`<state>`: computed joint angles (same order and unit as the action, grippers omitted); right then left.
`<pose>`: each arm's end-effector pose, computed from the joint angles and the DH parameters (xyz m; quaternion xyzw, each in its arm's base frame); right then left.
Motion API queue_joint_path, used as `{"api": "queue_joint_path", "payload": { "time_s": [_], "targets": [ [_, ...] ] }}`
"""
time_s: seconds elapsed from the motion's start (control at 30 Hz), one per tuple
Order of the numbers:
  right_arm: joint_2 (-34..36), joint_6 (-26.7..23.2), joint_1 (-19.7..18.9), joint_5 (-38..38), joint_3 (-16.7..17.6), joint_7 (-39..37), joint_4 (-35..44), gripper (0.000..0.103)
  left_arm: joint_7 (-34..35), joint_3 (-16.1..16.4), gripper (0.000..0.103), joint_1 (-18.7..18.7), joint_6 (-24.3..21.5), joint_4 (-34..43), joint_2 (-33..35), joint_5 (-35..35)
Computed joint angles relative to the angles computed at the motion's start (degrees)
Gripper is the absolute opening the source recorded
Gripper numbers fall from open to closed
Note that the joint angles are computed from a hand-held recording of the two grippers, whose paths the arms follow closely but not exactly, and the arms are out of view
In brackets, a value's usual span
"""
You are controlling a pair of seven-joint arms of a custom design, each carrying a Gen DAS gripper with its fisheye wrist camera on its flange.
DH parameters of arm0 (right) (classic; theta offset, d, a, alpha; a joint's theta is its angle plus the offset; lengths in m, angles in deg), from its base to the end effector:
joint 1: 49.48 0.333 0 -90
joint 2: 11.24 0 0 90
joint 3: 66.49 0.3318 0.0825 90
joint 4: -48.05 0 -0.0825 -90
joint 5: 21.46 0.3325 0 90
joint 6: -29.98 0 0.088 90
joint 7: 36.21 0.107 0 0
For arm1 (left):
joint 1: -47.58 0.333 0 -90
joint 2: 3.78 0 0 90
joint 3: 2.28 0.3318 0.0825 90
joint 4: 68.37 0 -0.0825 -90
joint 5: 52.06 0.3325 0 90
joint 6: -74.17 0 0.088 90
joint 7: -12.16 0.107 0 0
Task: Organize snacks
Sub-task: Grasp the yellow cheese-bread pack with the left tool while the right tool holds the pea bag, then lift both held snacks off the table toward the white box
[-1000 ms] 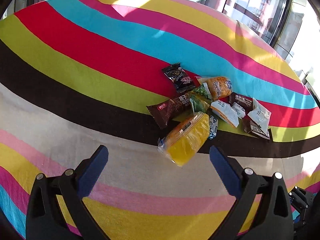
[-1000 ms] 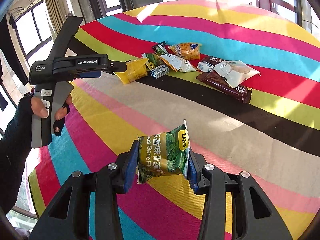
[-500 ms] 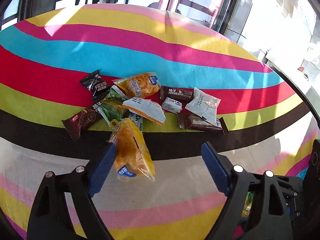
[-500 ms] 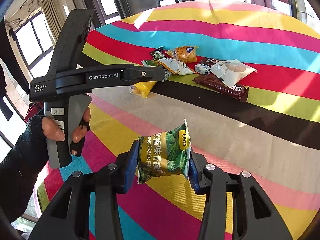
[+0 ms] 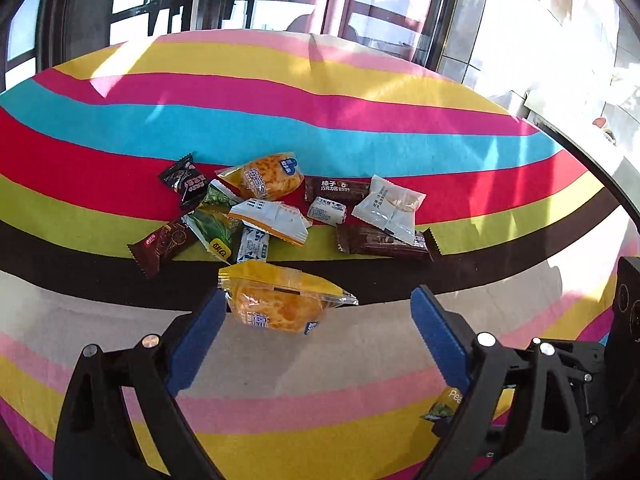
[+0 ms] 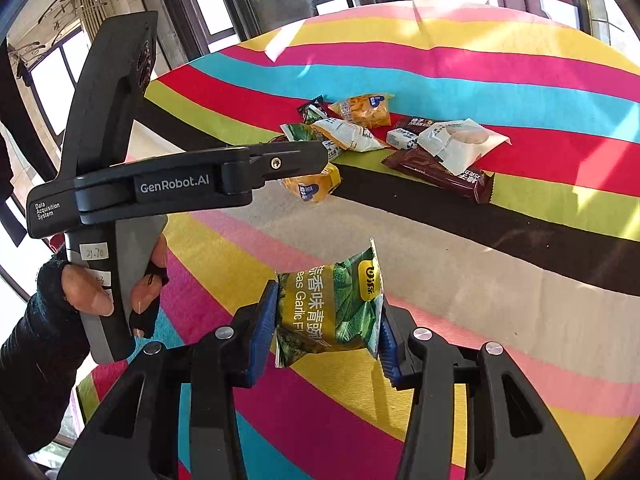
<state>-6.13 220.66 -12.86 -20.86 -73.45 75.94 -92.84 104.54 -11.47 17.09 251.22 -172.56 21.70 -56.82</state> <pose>0.4378 0.2493 0.4127 -0.6935 0.6118 -0.1281 0.3582 0.5261 -0.4045 0.4430 -0.4236 0.8101 -0.3816 0.1366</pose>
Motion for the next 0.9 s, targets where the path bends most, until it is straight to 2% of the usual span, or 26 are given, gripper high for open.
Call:
{"api": "queue_joint_path", "payload": {
  "time_s": [0.03, 0.07, 0.1, 0.2, 0.3, 0.37, 0.4, 0.47, 0.5, 0.6, 0.67, 0.73, 0.77, 0.8, 0.87, 0.9],
  "targets": [
    [0.0, 0.0, 0.3, 0.2, -0.3, -0.1, 0.0, 0.046, 4.2, 1.1, 0.095, -0.9, -2.5, 1.2, 0.0, -0.3],
    [0.0, 0.1, 0.4, 0.3, -0.4, -0.2, 0.0, 0.046, 6.8, 0.2, 0.095, 0.1, -5.9, 2.5, 0.1, 1.0],
    [0.0, 0.2, 0.6, 0.5, -0.5, -0.3, -0.1, 0.046, 7.0, -1.2, 0.095, 1.8, -8.2, 3.3, 0.2, 4.2],
    [0.0, 0.2, 0.2, 0.8, 0.0, -0.6, 0.0, 0.046, 5.6, 1.3, 0.097, 0.8, -14.2, 5.3, 0.6, 6.8],
    [0.2, -0.5, 0.1, 0.2, 0.0, -0.5, 0.4, 0.046, 1.0, 1.6, 0.097, 1.3, -14.2, 4.7, 0.8, 6.2],
    [0.3, -0.4, -0.2, -0.5, 0.1, 0.1, 0.4, 0.046, 1.4, -2.3, 0.097, 4.7, -12.2, 3.5, 0.9, 1.9],
    [0.3, -0.3, -0.7, -0.9, 0.5, 0.5, 0.4, 0.046, 1.3, -2.7, 0.098, 5.0, -11.3, 3.2, 1.2, 0.8],
    [0.3, -0.1, -0.6, -1.0, 0.4, 0.9, 0.3, 0.046, -1.8, 0.6, 0.100, 1.9, -10.3, 3.8, 2.1, 3.4],
    [0.3, -0.1, -0.4, -1.0, 0.2, 0.9, 0.3, 0.046, -2.5, 1.2, 0.100, 1.1, -10.9, 4.9, 3.0, 4.2],
    [0.2, 0.2, 1.0, -0.2, -1.0, 0.5, 0.2, 0.046, -6.3, 4.5, 0.100, -2.1, -15.2, 9.8, 5.7, 7.8],
    [0.2, 0.2, 0.9, 0.2, -0.9, 0.2, 0.1, 0.046, -7.9, 4.8, 0.100, -2.4, -14.4, 11.1, 6.6, 9.3],
    [0.2, 0.2, -0.4, -0.2, 0.4, 0.4, 0.1, 0.046, -6.9, 3.5, 0.100, -1.4, -15.4, 12.7, 7.5, 9.8],
    [0.2, 0.2, -0.4, -0.1, 0.4, 0.3, 0.1, 0.046, -5.8, 2.5, 0.092, -0.9, -16.8, 13.8, 8.0, 9.8],
    [0.2, 0.4, -0.8, -0.2, 0.8, 0.4, 0.0, 0.046, -5.8, 3.0, 0.087, -1.4, -17.3, 14.1, 8.2, 10.7],
    [0.1, 0.7, -0.1, 0.5, 0.2, -0.1, -0.2, 0.046, -6.4, 4.0, 0.056, -2.5, -15.4, 12.8, 7.6, 12.6],
    [0.1, 1.0, 0.7, 1.3, -0.3, -0.8, -0.3, 0.046, -5.2, 2.4, 0.056, -1.3, -14.5, 12.0, 7.3, 11.8]
  ]
}}
